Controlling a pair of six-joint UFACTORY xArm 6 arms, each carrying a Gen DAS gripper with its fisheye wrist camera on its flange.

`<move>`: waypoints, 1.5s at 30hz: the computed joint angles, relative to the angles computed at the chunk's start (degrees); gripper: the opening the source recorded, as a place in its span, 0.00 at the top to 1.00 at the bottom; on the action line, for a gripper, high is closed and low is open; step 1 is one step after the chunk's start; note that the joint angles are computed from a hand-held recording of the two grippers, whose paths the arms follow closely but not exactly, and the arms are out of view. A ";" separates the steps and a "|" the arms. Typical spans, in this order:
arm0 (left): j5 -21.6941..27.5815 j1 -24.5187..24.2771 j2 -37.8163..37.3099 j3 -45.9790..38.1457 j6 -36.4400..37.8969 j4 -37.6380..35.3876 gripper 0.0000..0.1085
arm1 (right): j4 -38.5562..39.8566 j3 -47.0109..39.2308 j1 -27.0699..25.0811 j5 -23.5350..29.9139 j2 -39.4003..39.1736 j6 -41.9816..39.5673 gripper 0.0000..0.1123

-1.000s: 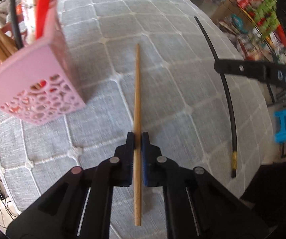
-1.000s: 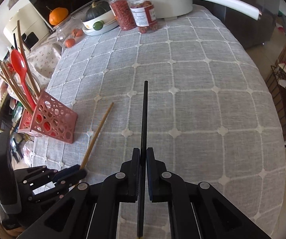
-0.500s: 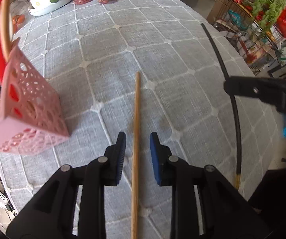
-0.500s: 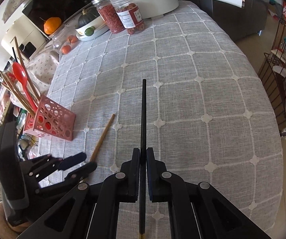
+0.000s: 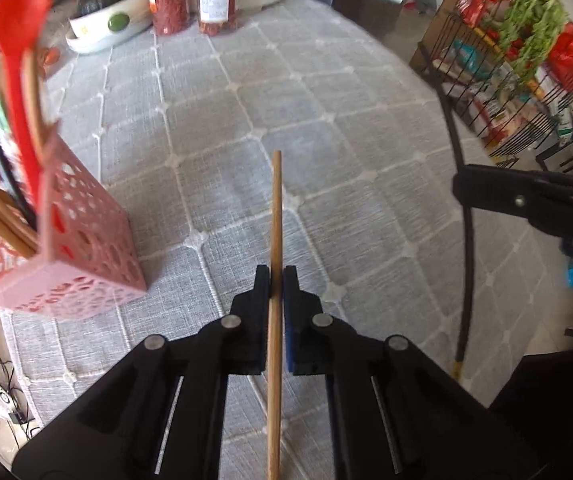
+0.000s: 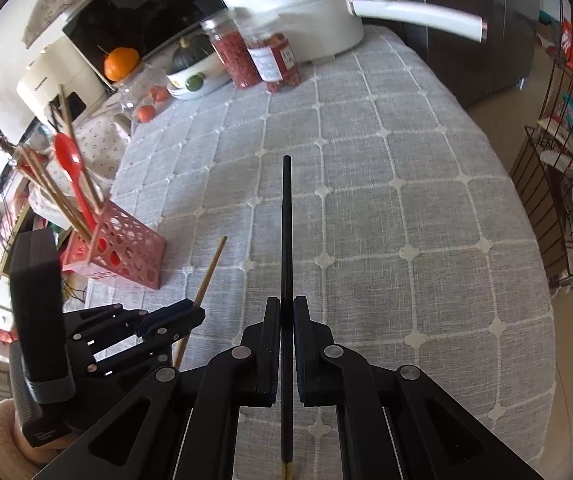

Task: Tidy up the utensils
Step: 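Insert the wooden chopstick into the basket with the left tool while the right tool lifts the black chopstick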

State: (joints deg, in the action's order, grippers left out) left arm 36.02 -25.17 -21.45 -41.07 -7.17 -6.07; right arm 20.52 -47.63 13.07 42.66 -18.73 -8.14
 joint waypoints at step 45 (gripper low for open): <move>-22.24 17.97 -26.96 11.17 -18.36 19.13 0.93 | -3.86 -1.33 14.47 -15.18 -8.60 1.51 0.95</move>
State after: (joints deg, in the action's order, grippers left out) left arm 13.78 -7.20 -48.40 -29.91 -25.53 13.06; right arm 16.66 -48.97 27.54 27.47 -27.33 -6.63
